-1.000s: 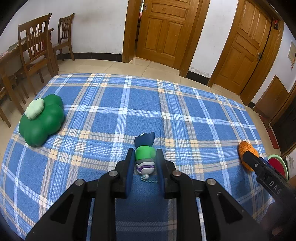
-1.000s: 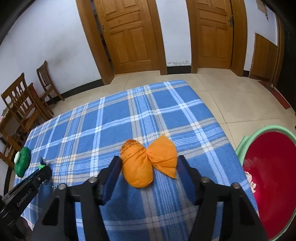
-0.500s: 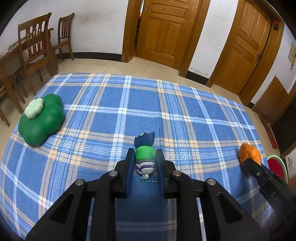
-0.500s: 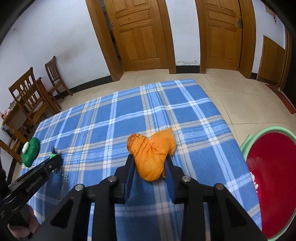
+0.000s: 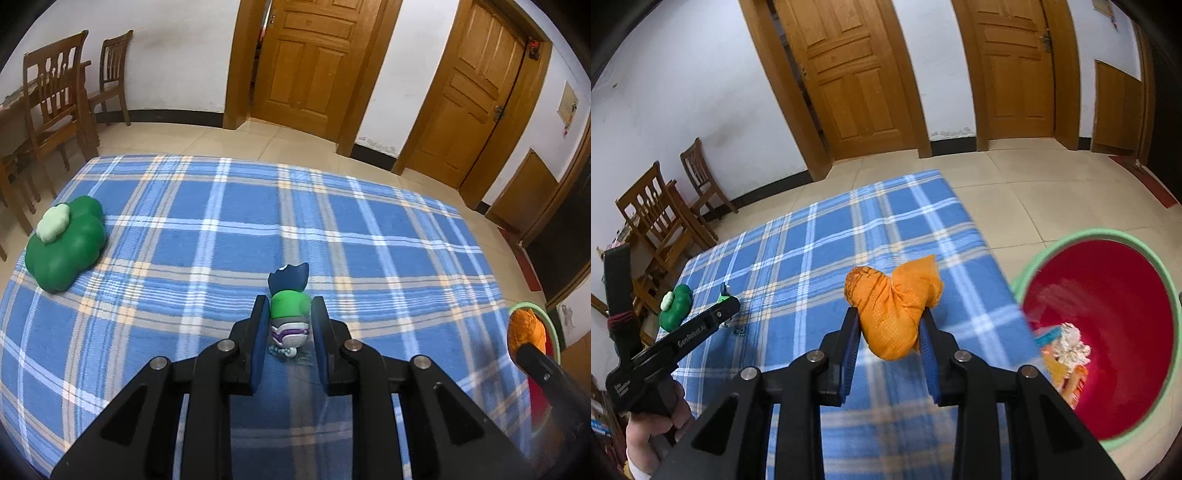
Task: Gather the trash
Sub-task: 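Carry the figurine and orange bow over the red bucket and open both tools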
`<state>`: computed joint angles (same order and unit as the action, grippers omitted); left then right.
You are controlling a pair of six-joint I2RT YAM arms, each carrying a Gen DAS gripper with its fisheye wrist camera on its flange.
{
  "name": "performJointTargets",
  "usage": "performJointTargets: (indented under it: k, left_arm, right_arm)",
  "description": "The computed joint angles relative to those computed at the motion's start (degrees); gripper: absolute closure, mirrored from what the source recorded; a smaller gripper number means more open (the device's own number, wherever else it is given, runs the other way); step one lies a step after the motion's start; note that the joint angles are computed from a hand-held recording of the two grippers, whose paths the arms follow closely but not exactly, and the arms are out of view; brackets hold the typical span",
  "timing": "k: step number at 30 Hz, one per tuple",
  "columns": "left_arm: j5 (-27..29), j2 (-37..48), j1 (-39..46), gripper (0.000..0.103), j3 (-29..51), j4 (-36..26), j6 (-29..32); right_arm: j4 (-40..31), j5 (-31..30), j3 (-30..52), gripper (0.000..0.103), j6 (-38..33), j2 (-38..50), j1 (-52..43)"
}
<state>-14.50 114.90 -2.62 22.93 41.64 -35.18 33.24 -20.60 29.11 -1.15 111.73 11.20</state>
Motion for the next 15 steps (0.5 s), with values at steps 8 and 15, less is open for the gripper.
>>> performJointTargets:
  k: [8,15]
  left_arm:
    - [-1.62,-4.72,-7.09,0.081,0.56,-4.37,-2.19]
    - [-3.7,-9.13,-13.32,0.081,2.28,-10.54,-3.79]
  right_arm:
    - [-1.36,-5.09,-3.8,0.069,-3.63,-3.78,-10.99]
    - [-3.92,-9.37,-3.33,0.069,-6.89,-3.22,-20.6]
